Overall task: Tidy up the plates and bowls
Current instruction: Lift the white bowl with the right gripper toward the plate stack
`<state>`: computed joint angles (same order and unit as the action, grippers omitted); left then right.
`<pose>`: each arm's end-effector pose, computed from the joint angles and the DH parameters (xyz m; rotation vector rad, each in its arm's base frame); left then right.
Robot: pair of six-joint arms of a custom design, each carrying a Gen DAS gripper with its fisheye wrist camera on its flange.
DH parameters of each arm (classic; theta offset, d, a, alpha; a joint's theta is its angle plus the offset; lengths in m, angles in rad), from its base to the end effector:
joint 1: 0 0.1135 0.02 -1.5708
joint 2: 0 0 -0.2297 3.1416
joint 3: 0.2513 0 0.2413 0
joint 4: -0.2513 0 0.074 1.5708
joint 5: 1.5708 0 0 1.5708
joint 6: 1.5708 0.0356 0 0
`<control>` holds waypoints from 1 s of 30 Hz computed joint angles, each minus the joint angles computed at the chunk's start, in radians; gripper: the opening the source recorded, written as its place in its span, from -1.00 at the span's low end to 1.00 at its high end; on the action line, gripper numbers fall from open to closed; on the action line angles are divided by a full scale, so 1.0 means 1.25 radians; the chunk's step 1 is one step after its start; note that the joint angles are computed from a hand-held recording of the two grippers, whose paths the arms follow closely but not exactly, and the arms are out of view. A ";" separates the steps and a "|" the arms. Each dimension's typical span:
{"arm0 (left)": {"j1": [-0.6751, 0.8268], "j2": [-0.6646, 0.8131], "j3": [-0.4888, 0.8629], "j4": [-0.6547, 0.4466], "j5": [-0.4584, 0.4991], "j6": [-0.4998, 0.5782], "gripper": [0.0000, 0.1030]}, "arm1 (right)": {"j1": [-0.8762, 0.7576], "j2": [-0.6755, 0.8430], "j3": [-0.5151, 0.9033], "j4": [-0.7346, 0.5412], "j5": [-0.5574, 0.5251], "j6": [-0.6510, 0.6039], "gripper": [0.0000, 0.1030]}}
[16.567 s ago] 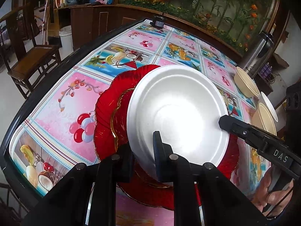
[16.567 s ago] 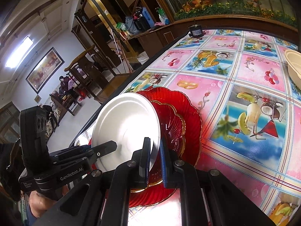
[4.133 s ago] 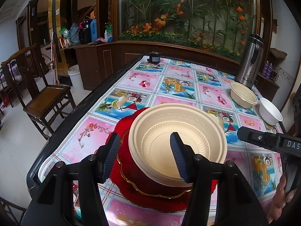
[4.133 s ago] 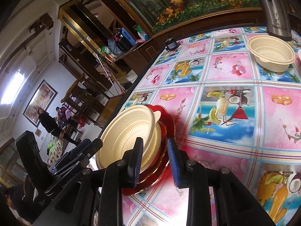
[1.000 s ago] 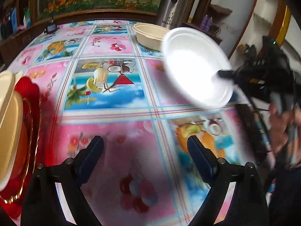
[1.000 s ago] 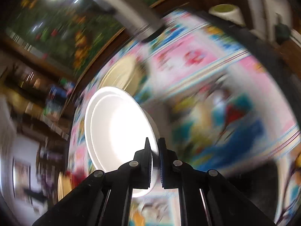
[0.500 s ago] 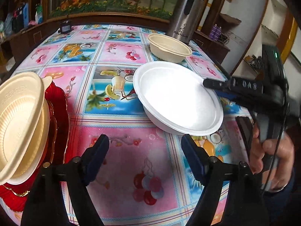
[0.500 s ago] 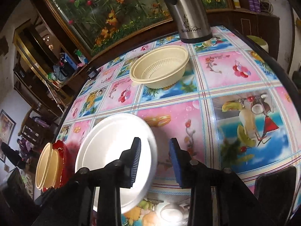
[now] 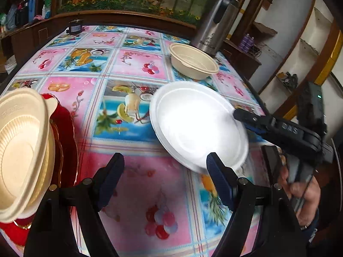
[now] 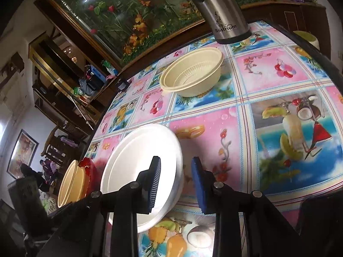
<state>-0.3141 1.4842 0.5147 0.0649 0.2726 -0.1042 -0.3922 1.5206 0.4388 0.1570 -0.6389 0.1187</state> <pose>0.2336 -0.0860 0.0984 0.3795 2.4713 -0.5145 0.2234 -0.0694 0.0829 0.3412 2.3338 0.6612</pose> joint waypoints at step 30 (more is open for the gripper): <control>-0.053 0.037 0.012 0.073 -0.112 -0.021 -0.66 | 0.025 -0.030 -0.032 0.012 -0.049 -0.005 -0.83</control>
